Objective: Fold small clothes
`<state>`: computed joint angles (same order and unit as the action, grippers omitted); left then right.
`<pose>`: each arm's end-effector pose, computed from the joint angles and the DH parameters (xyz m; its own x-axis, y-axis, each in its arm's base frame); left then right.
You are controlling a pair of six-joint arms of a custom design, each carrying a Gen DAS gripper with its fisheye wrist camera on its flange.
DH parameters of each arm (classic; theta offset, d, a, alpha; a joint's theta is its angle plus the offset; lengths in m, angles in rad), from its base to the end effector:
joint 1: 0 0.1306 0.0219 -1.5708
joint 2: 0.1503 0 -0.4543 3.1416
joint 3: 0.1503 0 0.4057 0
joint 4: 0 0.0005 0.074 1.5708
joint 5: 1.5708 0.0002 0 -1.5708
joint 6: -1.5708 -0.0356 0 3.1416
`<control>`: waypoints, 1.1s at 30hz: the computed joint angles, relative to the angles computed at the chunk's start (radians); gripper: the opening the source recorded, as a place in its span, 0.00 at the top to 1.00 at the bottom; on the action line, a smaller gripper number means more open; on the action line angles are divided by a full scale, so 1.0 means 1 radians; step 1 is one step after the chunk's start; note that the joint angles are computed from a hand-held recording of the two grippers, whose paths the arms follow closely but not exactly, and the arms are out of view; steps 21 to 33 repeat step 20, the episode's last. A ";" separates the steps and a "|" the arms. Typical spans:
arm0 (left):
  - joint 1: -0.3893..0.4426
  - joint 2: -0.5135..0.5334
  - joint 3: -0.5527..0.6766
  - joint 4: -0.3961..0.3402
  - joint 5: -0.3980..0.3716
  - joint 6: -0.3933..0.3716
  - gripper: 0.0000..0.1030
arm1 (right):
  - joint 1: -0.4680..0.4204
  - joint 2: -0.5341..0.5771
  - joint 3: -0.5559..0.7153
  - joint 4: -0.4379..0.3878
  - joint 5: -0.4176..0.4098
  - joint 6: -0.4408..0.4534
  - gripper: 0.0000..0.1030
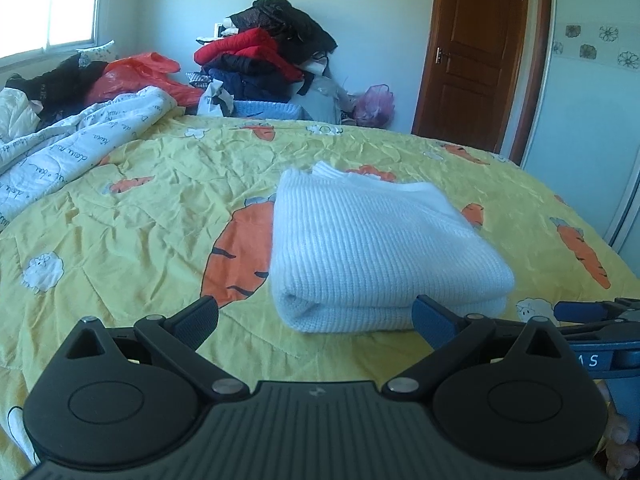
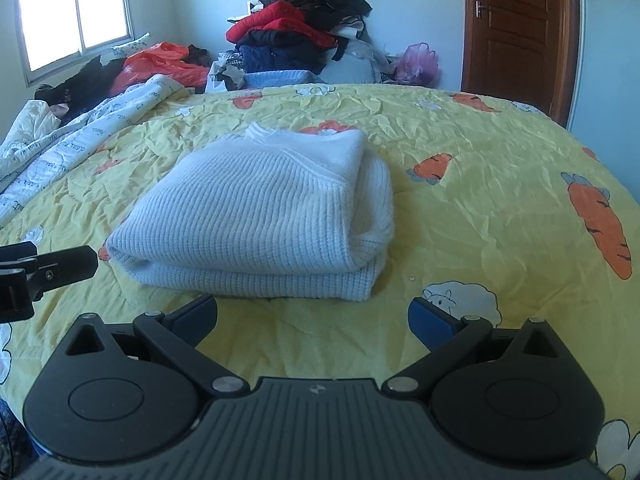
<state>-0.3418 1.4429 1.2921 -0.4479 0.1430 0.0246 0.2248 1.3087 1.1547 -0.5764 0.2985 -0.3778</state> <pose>0.4912 -0.1807 0.4621 -0.5417 0.1669 -0.8238 0.4295 0.8974 -0.1006 0.4435 0.0902 0.4476 -0.6043 0.2235 -0.7647 0.2404 0.9663 0.0924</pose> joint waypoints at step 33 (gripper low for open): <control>0.071 0.062 0.060 0.054 -0.051 -0.061 0.00 | -0.060 -0.006 -0.017 0.037 -0.008 0.065 0.00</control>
